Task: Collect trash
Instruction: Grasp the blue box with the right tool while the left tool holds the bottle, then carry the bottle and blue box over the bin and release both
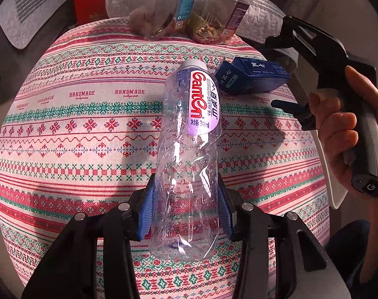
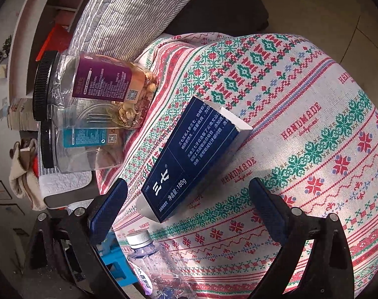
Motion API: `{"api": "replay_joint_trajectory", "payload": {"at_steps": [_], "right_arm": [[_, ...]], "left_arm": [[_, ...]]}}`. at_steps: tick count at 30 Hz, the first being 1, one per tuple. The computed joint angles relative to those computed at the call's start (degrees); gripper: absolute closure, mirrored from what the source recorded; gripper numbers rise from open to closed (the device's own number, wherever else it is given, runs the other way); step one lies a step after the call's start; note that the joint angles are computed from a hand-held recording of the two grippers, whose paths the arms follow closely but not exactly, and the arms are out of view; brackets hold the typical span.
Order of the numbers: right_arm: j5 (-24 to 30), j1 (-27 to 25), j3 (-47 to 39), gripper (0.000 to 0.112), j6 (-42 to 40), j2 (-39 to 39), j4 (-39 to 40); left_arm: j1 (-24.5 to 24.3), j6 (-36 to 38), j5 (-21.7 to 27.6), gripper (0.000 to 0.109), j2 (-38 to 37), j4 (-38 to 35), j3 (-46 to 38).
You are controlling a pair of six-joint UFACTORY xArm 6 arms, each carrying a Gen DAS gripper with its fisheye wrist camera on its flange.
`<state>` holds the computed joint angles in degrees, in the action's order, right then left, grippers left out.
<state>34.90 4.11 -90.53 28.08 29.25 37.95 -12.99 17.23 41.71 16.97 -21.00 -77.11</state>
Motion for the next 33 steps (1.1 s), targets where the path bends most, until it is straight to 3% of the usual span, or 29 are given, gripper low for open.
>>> {"api": "replay_joint_trajectory", "payload": {"at_steps": [2,4,7,10,16,25,33], "right_arm": [[3.31,0.15,-5.43,0.021,5.57,3.10,-8.32],[6.12,0.17,-7.70,0.041,6.38,4.46,-12.25],[0.93,0.66,-1.94,0.061,0.05,1.31,-7.12],[-1.17,0.80,4.39,0.070,-7.80,-3.48,-1.26],[-3.71,1.20,13.65,0.075,-11.16,-13.53,-8.94],[-3.93,-0.29,30.47,0.075,-20.18,-30.84,-5.83],[-2.71,-0.99,39.01,0.075,-25.02,-39.48,-5.15]], "left_arm": [[0.26,0.14,-0.12,0.065,0.04,-0.55,-0.25],[0.54,0.10,-0.21,0.065,0.17,-1.15,-0.62],[0.86,0.31,-0.52,0.065,0.35,-2.37,-1.23],[0.89,0.29,-0.89,0.065,0.50,-3.30,-1.60],[0.00,0.69,-2.30,0.065,-0.19,-2.99,-0.46],[-1.95,-1.04,-5.90,0.065,-2.92,-2.39,3.19],[-7.06,0.19,-8.23,0.065,-8.98,-7.28,9.14]]}}
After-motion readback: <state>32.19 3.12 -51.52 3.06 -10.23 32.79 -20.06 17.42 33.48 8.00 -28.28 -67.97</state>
